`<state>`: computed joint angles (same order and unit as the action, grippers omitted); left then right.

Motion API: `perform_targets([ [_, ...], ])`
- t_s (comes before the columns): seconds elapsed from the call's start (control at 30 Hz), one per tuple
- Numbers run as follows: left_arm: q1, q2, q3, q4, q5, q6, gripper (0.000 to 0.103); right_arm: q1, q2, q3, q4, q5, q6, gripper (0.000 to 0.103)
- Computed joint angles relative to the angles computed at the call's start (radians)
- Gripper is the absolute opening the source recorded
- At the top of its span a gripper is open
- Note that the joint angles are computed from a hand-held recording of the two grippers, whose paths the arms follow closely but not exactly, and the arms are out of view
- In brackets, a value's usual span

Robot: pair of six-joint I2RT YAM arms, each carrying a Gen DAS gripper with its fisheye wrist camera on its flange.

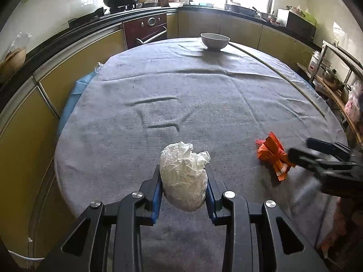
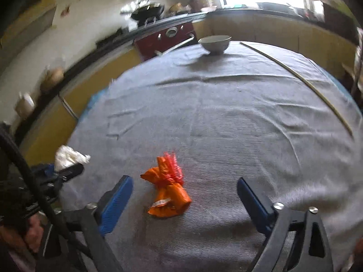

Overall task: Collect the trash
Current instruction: 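Hold the tissue in the left tool while the right tool positions around the orange mesh bag, then close the right tool on the orange mesh bag while the left tool holds the tissue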

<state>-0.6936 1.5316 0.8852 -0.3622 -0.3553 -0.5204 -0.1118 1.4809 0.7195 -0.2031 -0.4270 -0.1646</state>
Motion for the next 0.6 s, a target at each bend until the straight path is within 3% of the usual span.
perform_targets([
  [0.07, 0.008, -0.013, -0.005, -0.005, 0.008, 0.001, 0.035, 0.057, 0.041, 0.033, -0.025, 0.065, 0.003, 0.076],
  [0.13, 0.014, -0.028, -0.009, -0.015, 0.011, 0.003, 0.035, 0.096, 0.089, 0.057, -0.038, 0.109, 0.004, 0.055],
  [0.23, 0.007, -0.039, -0.005, -0.037, -0.008, 0.008, 0.035, 0.152, 0.124, 0.056, -0.002, 0.201, 0.013, 0.044],
  [0.37, -0.013, -0.048, 0.014, -0.067, -0.045, 0.007, 0.035, 0.182, 0.130, 0.061, -0.011, 0.251, 0.017, 0.039],
  [0.6, -0.083, -0.031, 0.081, -0.134, -0.128, -0.001, 0.035, 0.078, 0.037, 0.034, -0.065, 0.138, 0.013, 0.039],
])
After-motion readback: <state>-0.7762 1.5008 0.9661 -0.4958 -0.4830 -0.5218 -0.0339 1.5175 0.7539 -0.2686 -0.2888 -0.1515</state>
